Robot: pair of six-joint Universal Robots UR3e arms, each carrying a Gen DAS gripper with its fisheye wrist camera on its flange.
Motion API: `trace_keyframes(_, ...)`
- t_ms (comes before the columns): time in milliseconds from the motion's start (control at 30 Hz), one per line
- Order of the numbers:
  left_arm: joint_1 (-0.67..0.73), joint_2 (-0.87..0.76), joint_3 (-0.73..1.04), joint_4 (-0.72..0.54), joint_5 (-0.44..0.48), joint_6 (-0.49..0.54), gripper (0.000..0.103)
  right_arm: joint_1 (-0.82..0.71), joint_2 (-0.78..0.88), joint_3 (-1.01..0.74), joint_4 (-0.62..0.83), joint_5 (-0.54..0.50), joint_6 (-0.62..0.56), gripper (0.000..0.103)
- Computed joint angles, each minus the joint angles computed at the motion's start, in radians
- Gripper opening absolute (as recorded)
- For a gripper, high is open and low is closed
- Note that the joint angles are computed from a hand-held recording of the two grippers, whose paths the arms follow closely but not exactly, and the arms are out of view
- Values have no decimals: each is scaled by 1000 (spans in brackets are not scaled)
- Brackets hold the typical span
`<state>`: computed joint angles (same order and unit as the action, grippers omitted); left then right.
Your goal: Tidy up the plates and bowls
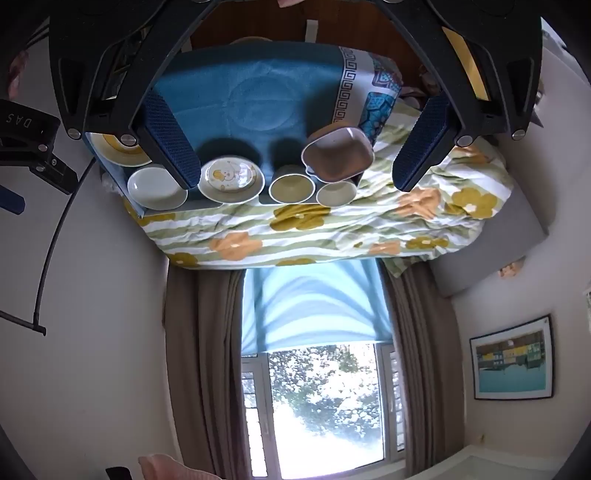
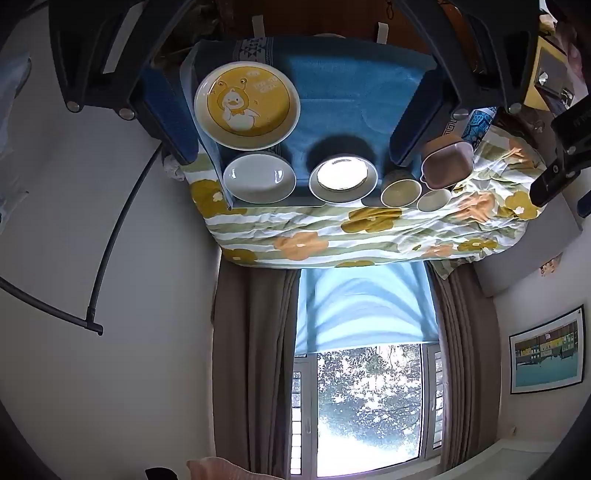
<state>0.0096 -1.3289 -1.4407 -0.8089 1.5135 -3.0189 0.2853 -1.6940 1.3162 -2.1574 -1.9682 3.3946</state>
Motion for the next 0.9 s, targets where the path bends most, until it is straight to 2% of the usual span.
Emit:
trace_keyframes(167, 6, -10, 17, -27, -13, 9, 103, -6, 1, -14, 26, 12, 9, 103)
trace_keyframes(333, 76, 31, -25, -1, -78, 31, 103, -11, 9, -20, 28, 12, 10, 103)
trace_keyframes(433, 76, 27, -9, -8, -77, 34, 103, -11, 18, -29, 31, 13, 14, 103)
trace_keyframes(533, 6, -14, 19, 8, 0, 16, 103, -12, 18, -33, 37, 13, 19, 103)
trace_keyframes(900, -19, -37, 23, 31, 39, 9, 103, -1, 62, -63, 33, 15, 17, 103)
